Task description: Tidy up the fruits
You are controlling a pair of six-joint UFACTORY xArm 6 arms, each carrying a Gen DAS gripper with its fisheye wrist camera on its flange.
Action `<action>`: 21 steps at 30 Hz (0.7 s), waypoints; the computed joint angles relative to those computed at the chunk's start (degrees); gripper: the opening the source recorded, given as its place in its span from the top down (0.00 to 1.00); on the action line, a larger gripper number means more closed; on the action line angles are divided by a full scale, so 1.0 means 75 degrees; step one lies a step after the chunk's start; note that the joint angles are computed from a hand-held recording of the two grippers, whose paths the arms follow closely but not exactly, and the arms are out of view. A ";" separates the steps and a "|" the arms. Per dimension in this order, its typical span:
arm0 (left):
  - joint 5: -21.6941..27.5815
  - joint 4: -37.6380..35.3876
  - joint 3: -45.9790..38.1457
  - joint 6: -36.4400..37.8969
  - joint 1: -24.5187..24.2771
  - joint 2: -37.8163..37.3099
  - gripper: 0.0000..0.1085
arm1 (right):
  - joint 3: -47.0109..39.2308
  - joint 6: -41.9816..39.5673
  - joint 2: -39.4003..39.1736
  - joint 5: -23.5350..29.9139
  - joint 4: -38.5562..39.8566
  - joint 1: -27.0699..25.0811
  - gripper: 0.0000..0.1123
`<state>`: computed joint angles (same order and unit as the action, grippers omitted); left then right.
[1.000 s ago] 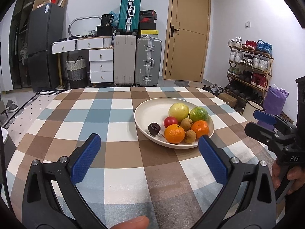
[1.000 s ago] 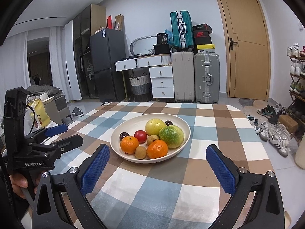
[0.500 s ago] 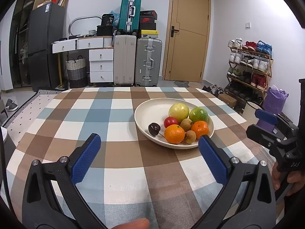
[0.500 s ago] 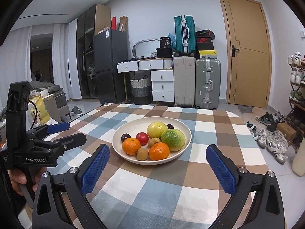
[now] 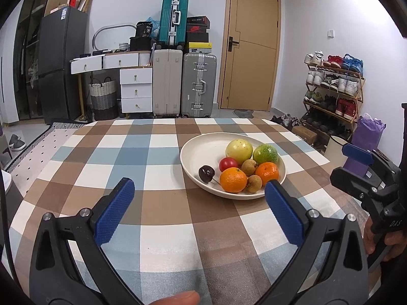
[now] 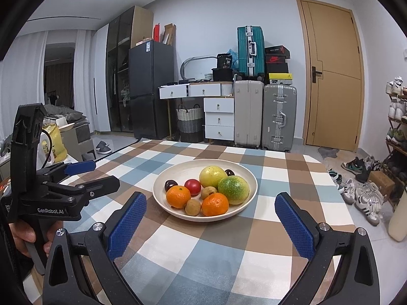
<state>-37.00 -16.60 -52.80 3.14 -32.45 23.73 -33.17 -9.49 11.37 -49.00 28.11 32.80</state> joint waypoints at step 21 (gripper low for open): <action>0.0008 -0.0373 -0.0011 0.0177 -0.0068 -0.0036 0.06 | -0.0017 -0.0005 0.0012 0.0021 -0.0018 -0.0019 0.09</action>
